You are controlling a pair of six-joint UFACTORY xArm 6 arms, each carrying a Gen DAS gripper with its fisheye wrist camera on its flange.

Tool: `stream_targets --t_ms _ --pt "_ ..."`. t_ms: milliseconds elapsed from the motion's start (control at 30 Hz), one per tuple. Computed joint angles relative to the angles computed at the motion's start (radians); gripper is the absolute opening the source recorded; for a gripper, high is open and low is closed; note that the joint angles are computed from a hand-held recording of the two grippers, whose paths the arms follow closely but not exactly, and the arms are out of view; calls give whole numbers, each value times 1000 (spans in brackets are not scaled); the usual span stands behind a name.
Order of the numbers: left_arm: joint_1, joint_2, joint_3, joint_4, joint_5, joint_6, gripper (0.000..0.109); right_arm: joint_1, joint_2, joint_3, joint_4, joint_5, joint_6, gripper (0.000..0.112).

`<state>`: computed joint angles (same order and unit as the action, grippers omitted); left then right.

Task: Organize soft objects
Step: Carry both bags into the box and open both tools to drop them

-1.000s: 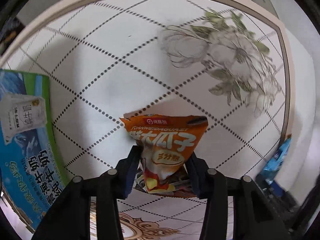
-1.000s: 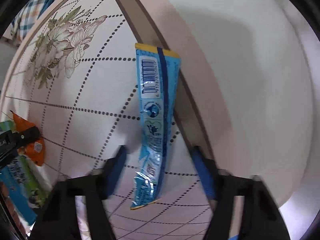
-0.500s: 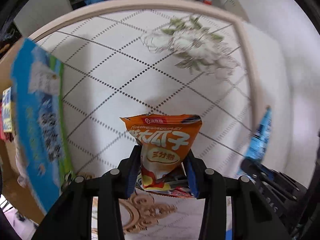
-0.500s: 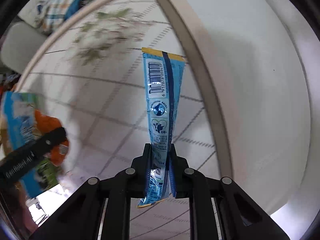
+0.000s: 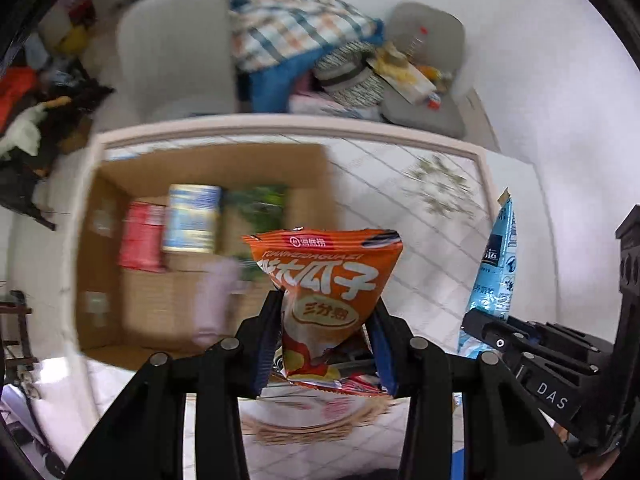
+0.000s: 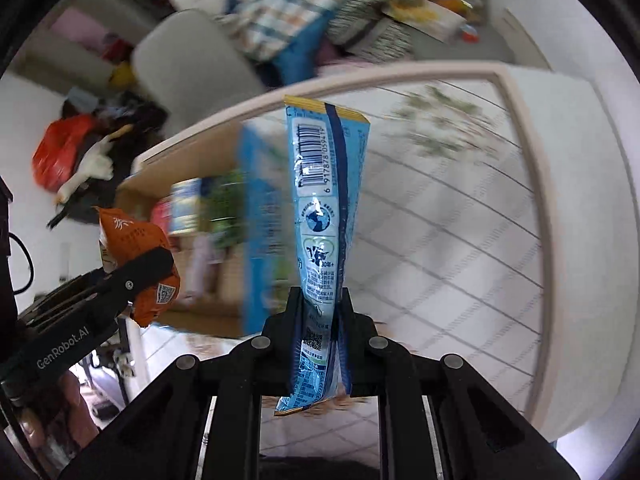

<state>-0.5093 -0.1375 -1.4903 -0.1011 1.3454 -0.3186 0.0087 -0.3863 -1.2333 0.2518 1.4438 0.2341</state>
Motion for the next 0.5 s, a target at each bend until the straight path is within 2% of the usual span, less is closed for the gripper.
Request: stream_targets --t_ms 67,233,367,500 --pt "61 -35 23 24 11 29 38 100 25 -26 -22 -26 64 16" --pt "212 -72 74 37 28 127 38 279 123 -95 -81 -82 192 16" --pt "279 -56 130 48 -1 188 38 362 220 -137 -128 -95 262 16" --pt "317 -33 176 42 -18 228 38 401 304 -146 -168 -105 309 16"
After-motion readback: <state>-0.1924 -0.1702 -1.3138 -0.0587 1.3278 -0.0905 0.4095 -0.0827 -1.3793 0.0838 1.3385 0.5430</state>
